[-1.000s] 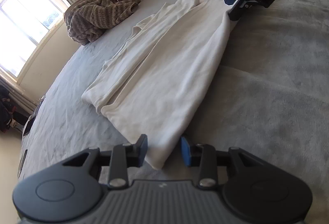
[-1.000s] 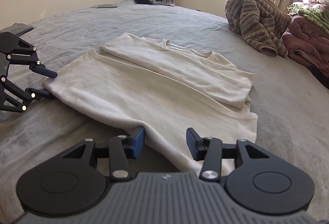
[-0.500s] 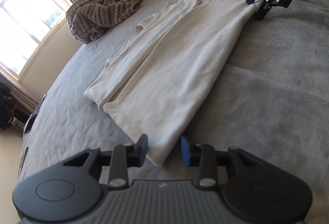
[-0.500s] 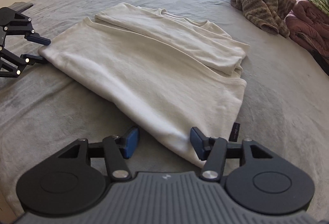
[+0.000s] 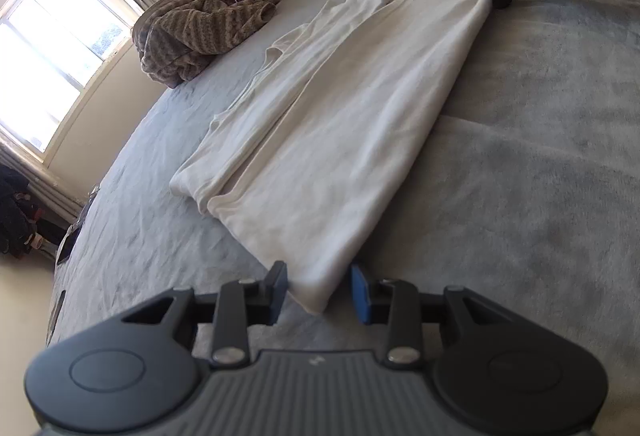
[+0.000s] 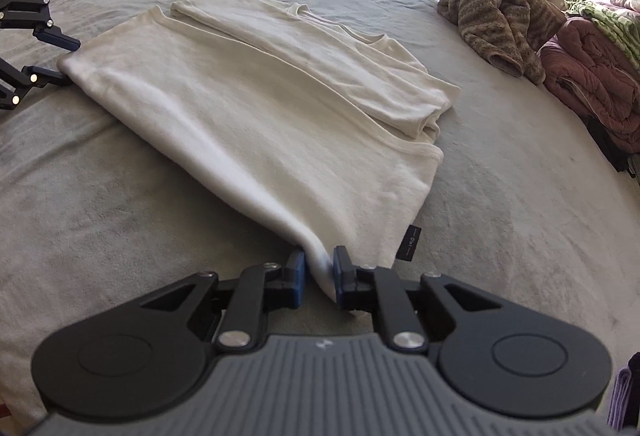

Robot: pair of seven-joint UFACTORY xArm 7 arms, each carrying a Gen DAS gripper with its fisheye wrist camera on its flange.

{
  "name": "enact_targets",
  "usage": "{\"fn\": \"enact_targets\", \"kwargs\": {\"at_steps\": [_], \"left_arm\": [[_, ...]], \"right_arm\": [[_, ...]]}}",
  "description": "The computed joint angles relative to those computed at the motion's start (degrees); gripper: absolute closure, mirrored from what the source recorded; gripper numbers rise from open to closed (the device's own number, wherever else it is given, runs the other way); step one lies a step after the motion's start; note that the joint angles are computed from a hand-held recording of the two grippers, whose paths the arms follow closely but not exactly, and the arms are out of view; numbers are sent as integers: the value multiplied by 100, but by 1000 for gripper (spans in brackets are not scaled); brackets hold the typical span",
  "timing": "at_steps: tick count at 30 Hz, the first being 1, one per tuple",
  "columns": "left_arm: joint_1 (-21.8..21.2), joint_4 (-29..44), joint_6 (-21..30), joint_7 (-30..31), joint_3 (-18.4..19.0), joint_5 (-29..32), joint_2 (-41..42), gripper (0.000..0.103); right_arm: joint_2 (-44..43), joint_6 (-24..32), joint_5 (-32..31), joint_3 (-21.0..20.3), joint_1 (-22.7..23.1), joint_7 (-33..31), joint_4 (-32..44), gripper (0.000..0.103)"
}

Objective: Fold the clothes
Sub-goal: 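Close both grippers on the sweatshirt corners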

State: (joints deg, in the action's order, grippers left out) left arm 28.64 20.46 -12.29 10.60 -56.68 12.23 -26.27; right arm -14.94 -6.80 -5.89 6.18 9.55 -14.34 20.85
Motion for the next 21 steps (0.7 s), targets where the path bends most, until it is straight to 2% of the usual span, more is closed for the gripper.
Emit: {"fn": "enact_targets", "kwargs": {"at_steps": [2,8,10,13,16,18,20,21], "left_arm": [[-32,-3,-5,22,46,9,21,67],[17,-23,-50,121,-11,0,3,67],[93,-23,-69,137,-112,-20,-35,67],[9,1,-15,124,-17,-38,32,69],[-99,24,47,103,109,-40,102,71],[-106,45,89,67,120,-45,106,71],[-122,53,132,-7,137,-48,95,71],[-117,53,136,-30,133,-28,87,71]], "right_arm": [[-33,-2,-62,298,-350,2,-18,81],[-77,73,-134,-53,-146,-181,-45,81],[-90,56,-171,13,-226,-244,-63,77],[-111,-64,-249,621,-819,-218,-105,69],[-111,-204,-277,1118,-1286,-261,-142,68],[-127,-357,-253,1628,-1752,-374,-187,68],[-196,-586,-72,2434,-2464,-610,-259,69],[-200,-635,26,2582,-2589,-691,-264,69]]}}
